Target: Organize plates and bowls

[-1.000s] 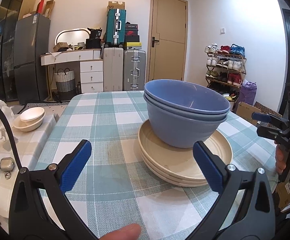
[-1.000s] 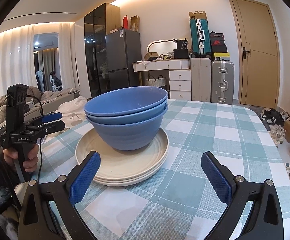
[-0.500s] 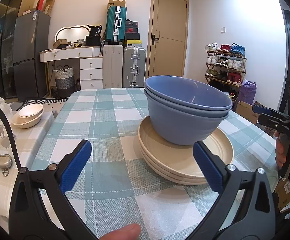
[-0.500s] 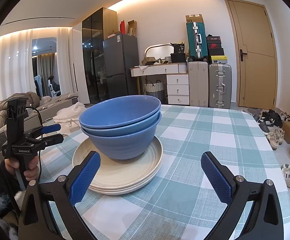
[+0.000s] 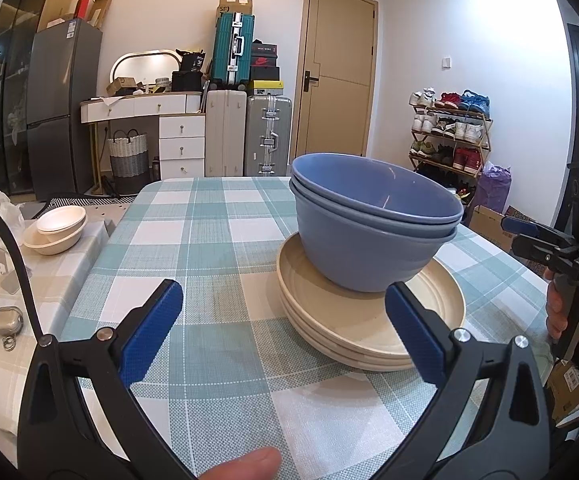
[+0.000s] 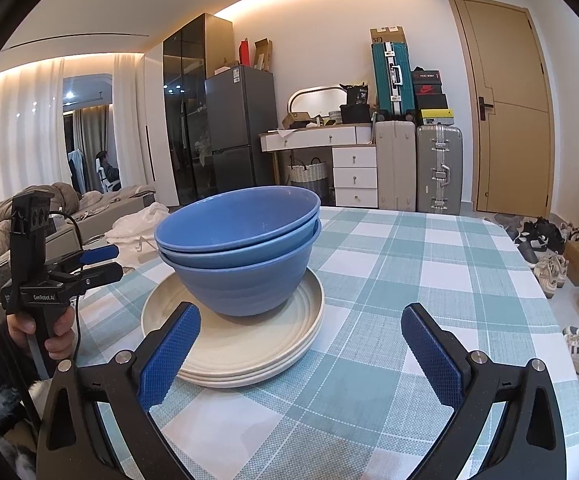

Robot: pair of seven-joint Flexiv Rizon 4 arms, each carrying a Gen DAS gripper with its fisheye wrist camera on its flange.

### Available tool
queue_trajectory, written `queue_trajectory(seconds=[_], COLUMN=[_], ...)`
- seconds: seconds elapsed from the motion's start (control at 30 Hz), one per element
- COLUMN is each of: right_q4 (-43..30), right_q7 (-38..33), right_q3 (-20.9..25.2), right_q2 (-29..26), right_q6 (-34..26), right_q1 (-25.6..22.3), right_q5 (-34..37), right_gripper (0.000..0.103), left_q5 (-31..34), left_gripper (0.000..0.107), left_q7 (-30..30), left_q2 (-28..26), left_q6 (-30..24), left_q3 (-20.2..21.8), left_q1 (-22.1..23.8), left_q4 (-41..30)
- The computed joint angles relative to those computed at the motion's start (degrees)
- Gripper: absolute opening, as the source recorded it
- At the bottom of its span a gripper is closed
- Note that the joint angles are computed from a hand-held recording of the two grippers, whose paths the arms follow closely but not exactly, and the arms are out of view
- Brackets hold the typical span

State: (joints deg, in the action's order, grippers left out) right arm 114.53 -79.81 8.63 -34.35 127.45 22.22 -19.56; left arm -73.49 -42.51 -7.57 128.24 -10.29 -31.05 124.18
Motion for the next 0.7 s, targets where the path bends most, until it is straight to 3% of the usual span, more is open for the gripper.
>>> queue_trajectory(seconds=[0.7], right_q4=[-0.05], right_q7=[-0.25], right_q3=[-0.07], right_q2=[-0.09], right_q6=[0.08], right_q1=[0.18], right_q5=[0.28], right_gripper=[0.102], left_q5=[-0.49], left_gripper=[0.101], left_q7=[0.26], left_q2=[0.27], left_q6=[0.18], left_q3=[-0.15], left_q1=[-0.13], left_q4=[0.14])
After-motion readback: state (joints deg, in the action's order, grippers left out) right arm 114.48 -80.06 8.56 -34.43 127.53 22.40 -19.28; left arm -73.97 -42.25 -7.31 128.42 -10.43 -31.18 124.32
